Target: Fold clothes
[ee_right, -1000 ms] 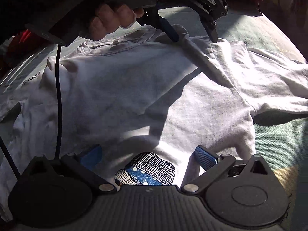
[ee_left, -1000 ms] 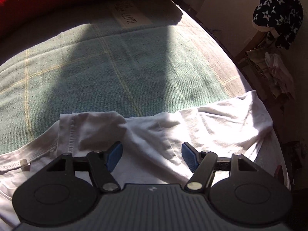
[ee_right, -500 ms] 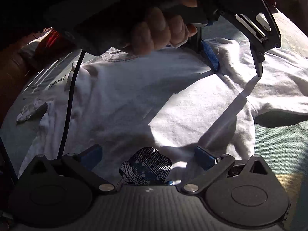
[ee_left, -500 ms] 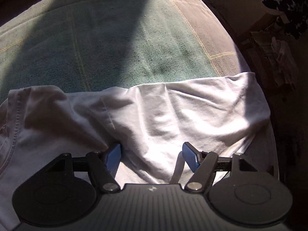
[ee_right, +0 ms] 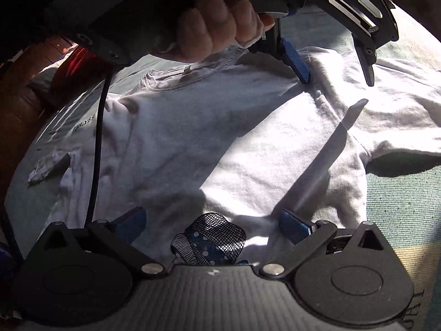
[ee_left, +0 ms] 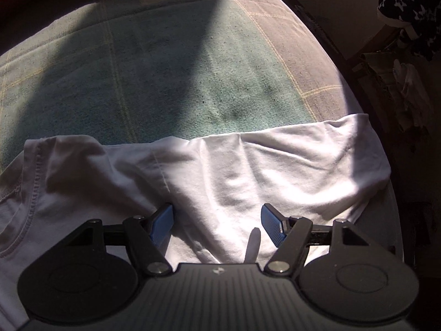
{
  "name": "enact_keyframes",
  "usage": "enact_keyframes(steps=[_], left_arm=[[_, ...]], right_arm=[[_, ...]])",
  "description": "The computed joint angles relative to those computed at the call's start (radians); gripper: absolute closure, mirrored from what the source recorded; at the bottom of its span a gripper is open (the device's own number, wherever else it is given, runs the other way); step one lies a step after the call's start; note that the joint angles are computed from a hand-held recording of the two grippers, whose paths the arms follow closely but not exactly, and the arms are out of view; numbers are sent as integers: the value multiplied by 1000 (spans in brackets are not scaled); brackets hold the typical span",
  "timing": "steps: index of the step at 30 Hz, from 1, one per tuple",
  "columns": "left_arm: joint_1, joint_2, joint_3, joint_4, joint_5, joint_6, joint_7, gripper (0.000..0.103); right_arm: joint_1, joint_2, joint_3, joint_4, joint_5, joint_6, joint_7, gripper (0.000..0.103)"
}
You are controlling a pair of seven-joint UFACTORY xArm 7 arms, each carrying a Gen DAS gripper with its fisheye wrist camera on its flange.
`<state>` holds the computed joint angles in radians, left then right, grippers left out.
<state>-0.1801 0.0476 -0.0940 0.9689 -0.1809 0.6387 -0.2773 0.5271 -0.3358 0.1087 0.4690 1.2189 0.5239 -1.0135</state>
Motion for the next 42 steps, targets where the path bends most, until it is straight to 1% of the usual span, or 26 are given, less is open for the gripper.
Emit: enact_keyframes(steps=[2,4,9,12,15,18,23,26,30,32,36,38,42], left_arm=[[-4,7,1,9,30,-14,-26,34],[-4,-14,-1,0,29,-22,-22,34],[-8,-64,-2,-21,-17,-20,5,34],[-12,-35,-3,-5,-42,-25,44,34],[-13,16,-6,21,-48,-35,43,34],[-11,38,-6,32,-39,-40,28,34],[-7,-23,-6,5,-47,-21,27,34],[-11,-57,-5,-21,-54,-28,25,34],[-17,-31,-6,-13,-77,-26,54,34],[-18,7,-9,4,-78,-48,61,34],[-17,49,-8,33,-44,-82,36,34],[-13,27,-10,21,-45,-88,43,34],[-15,-71,-8,-39,-31,-57,25,34]], right_arm=[[-7,2,-11,1,3,12,-10,0],[-14,3,-15,5,1,27,-1,0],[-26,7,-11,8,-11,42,6,0],[-26,15,-5,11,-10,36,3,0],[-24,2,-3,3,-12,32,7,0],[-18,0,-3,0,-3,25,1,0],[-22,6,-7,6,-6,34,5,0],[-25,9,-6,9,-20,37,7,0],[-21,-1,-4,1,-24,30,-9,0],[-15,-3,0,-2,-18,15,-15,0],[-9,-2,-6,-6,8,6,-15,0],[-12,1,-9,-4,17,10,-9,0],[-16,2,-1,-3,3,5,-1,0]])
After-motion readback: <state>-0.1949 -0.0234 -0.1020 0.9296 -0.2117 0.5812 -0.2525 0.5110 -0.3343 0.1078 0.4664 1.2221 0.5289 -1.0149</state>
